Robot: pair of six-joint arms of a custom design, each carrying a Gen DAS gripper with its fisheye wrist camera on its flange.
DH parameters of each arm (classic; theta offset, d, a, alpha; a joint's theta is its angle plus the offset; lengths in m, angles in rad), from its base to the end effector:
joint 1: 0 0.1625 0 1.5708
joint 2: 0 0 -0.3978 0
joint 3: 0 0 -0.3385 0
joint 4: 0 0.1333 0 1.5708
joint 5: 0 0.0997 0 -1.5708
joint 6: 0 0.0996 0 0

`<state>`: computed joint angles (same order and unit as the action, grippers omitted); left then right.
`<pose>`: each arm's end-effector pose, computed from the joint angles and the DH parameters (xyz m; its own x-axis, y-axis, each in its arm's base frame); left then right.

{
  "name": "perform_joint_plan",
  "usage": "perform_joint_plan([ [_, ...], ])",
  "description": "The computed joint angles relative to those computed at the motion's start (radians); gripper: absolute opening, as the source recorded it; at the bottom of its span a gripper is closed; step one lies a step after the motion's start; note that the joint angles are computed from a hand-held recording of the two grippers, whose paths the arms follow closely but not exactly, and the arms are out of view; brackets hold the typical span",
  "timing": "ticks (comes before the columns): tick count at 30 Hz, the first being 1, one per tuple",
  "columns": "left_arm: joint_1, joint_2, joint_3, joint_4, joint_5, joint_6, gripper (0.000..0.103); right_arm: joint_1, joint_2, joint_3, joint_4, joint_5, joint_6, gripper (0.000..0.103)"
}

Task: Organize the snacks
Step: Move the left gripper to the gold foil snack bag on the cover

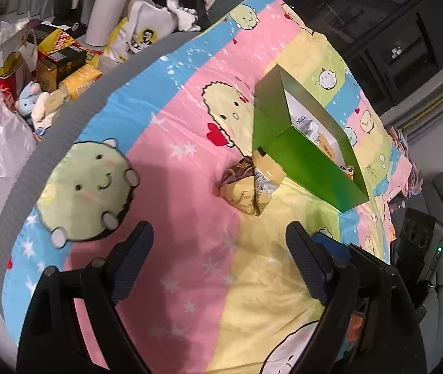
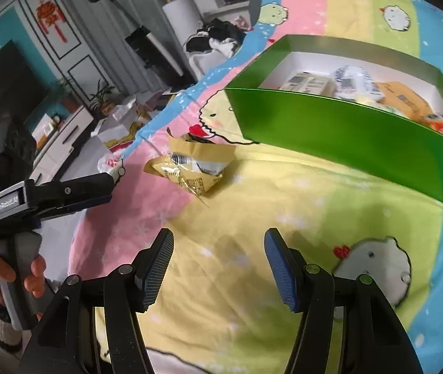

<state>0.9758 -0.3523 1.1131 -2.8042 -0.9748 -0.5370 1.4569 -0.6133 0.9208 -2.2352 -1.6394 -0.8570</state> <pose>-0.2608 -0.7229 0.0384 -0.9673 -0.1605 -0.1966 0.0049 0.7626 -0.6468 0.0375 -0.7854 0.2307 -0.7276 -0.6138 0.3061 -0.6774 0.7132 -0.1802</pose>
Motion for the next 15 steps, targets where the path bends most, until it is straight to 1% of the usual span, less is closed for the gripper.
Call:
perform_joint_plan([
  [3,0.008,0.029,-0.061,0.030,-0.014,0.030,0.087,0.007,0.033,-0.044,0.017,0.004,-0.016,0.061],
  [7,0.022,0.081,-0.166,0.064,-0.052,0.075,0.087,0.017,0.093,-0.133,0.054,0.016,-0.040,0.061],
  [8,0.026,0.097,-0.199,0.079,-0.064,0.092,0.087,0.019,0.116,-0.169,0.076,0.013,-0.040,0.061],
  [11,0.035,0.143,-0.299,0.159,-0.066,0.110,0.086,0.023,0.163,-0.239,0.120,0.007,-0.046,0.061],
  [12,0.037,0.156,-0.325,0.178,-0.065,0.110,0.084,0.024,0.174,-0.259,0.135,0.007,-0.046,0.061],
  [14,0.043,0.173,-0.359,0.200,-0.081,0.114,0.074,0.026,0.203,-0.313,0.177,0.012,-0.045,0.061],
  [15,0.044,0.179,-0.371,0.206,-0.082,0.117,0.067,0.028,0.216,-0.336,0.194,0.012,-0.047,0.061],
])
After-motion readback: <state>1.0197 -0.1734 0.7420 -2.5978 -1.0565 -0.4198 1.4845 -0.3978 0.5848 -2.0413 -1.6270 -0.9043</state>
